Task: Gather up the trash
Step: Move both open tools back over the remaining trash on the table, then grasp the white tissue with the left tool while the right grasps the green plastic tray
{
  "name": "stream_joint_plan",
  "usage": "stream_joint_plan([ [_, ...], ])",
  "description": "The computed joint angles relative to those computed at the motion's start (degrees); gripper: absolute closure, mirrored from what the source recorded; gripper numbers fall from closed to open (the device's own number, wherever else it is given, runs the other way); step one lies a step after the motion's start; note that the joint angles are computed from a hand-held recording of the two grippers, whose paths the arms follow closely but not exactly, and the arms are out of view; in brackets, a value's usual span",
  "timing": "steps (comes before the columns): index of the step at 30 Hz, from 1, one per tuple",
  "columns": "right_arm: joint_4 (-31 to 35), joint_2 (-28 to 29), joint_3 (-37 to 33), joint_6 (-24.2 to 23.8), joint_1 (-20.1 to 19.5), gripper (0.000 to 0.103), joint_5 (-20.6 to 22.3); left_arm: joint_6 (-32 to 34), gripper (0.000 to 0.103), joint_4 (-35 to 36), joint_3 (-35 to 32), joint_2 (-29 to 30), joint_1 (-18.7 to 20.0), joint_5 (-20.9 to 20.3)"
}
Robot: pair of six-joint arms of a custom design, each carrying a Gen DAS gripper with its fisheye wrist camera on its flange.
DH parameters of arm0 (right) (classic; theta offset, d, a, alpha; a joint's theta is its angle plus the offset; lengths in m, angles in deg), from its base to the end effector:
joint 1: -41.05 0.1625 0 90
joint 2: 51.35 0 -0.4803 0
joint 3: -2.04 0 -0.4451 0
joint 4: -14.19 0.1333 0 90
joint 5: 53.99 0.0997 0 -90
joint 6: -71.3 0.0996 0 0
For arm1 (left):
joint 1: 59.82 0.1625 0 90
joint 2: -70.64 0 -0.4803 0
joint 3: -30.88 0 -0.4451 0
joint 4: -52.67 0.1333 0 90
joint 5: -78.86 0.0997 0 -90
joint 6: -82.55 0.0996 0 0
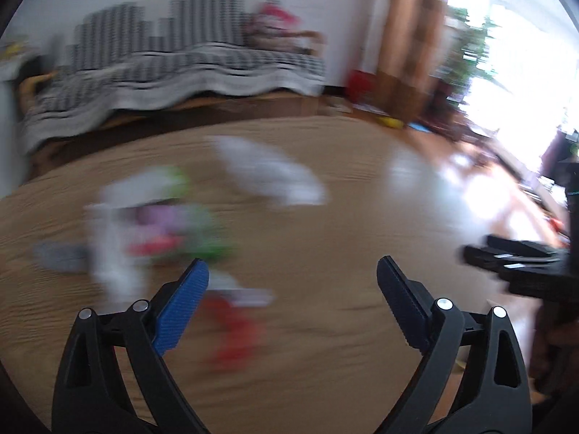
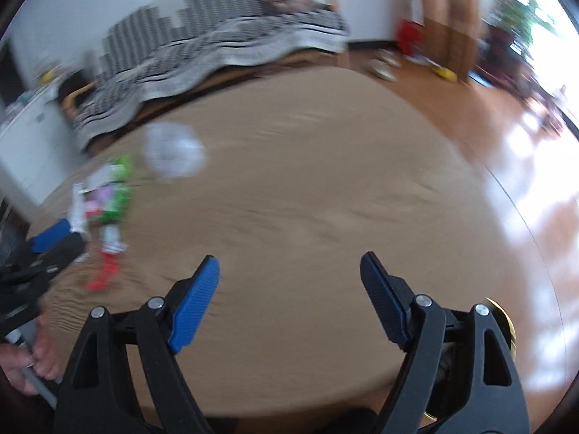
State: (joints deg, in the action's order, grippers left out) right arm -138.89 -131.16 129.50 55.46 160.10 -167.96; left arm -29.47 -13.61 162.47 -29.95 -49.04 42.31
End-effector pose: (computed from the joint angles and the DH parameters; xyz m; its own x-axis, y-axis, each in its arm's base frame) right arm 0.3264 -0.3965 0.2451 -0.6912 -0.5660 0.4494 -0.6827 0.7154 -0.1491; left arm -0.2572 -0.2661 0.2897 -0.7258 -0.3655 -0.5828 0.2812 0.6155 -0.7362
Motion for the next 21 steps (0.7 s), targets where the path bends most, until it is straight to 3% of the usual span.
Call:
stream_joint_plan([
  [3,-1.5,6.6,-1.7,0.5,4.8,0.025,1.9,-9.8,0.012,14.5,-0.9,-3.9,-1.2,-4.3],
  [7,-2.8,13.8,-4.1,1.5,8.4,0.025,2.7,-13.7,0.012,20.2,0.3,-8.8,-1.2,-8.5],
  [17,-3.2,23.8,-8.1,3.6,11.4,0.029,4.6,-8.6,0.015,16.6,3.2,-13.6,4.3,-5.4],
  [21,-2.5,25.7,-9.4,4.0,10.9,0.036,5.5,-7.2,0.028,15.4,3.4,-14.1,5.9,-4.6],
])
